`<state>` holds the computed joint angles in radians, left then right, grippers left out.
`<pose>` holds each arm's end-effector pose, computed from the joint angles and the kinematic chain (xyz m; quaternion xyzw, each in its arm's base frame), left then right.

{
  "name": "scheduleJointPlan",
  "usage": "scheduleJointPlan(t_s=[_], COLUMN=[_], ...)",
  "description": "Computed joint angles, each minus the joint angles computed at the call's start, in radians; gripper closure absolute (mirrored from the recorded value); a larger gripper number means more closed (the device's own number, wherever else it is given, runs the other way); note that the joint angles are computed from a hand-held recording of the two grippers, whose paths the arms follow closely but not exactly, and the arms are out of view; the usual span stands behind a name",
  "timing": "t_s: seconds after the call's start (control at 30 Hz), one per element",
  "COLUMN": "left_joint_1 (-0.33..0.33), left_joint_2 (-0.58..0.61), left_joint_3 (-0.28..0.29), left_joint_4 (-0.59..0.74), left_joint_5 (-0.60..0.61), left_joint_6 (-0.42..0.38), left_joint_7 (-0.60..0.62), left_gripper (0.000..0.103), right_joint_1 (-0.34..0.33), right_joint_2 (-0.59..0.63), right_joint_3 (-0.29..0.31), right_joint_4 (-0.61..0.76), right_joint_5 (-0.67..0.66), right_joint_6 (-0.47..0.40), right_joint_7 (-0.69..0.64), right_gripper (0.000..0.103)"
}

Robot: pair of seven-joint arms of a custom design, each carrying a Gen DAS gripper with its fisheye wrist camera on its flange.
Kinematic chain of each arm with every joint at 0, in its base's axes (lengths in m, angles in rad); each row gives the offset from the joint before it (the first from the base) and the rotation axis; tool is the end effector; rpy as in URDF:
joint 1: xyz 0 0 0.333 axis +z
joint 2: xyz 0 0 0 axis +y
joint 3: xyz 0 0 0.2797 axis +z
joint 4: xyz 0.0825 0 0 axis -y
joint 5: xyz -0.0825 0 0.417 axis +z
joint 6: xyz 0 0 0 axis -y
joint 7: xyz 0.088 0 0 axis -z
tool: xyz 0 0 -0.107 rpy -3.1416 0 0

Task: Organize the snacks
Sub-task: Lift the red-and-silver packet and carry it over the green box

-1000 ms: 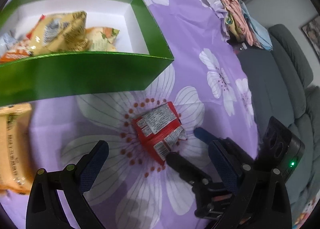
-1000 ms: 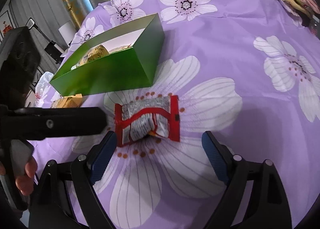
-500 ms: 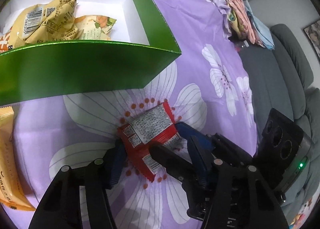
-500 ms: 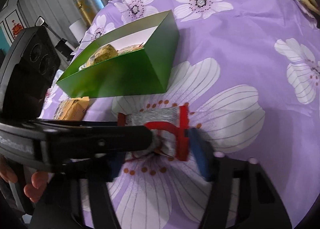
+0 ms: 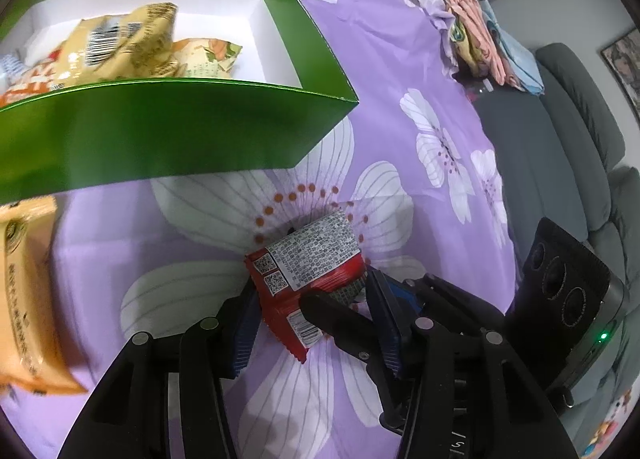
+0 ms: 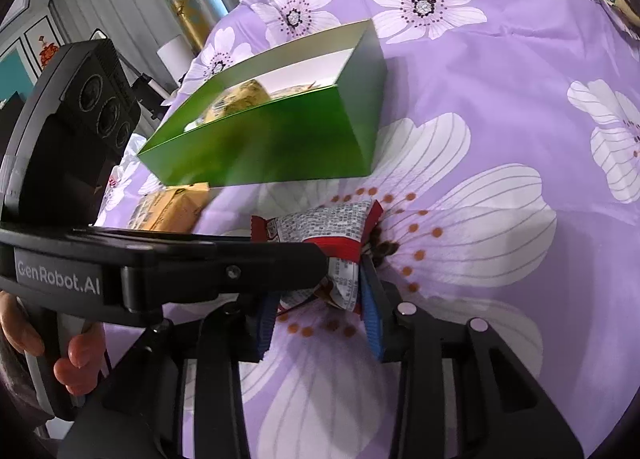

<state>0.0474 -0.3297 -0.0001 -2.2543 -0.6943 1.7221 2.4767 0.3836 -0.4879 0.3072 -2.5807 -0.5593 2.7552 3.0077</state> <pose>0.4816 -0.0365 0.4548 0.4058 -0.8472 0.2849 0.1907 0.3568 0.3210 0.4331 -0.5584 0.7388 -0.1611 0.3412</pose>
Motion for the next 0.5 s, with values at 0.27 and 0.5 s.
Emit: scheduleJointPlan(t_s=[0.27,0.5], left_joint_1=[0.021,0.033], left_joint_2=[-0.026,0.007], left_joint_3=[0.035,0.052], left_joint_4=[0.026,0.109], left_joint_5=[-0.041,-0.111], left_joint_6=[-0.031,-0.022], left_joint_7=[0.020,0.039], left_gripper=[0.051,0.051], right_joint_1=[0.001,-0.020], right_joint_2=[0.024,0.075], right_joint_3=[0.026,0.024], right_joint_4=[0.086,0.195], right_joint_5=[-0.051,-0.137], right_joint_6=[-0.052,-0.076], right_joint_7=[-0.018,-0.054], right_gripper=[0.066,0.066])
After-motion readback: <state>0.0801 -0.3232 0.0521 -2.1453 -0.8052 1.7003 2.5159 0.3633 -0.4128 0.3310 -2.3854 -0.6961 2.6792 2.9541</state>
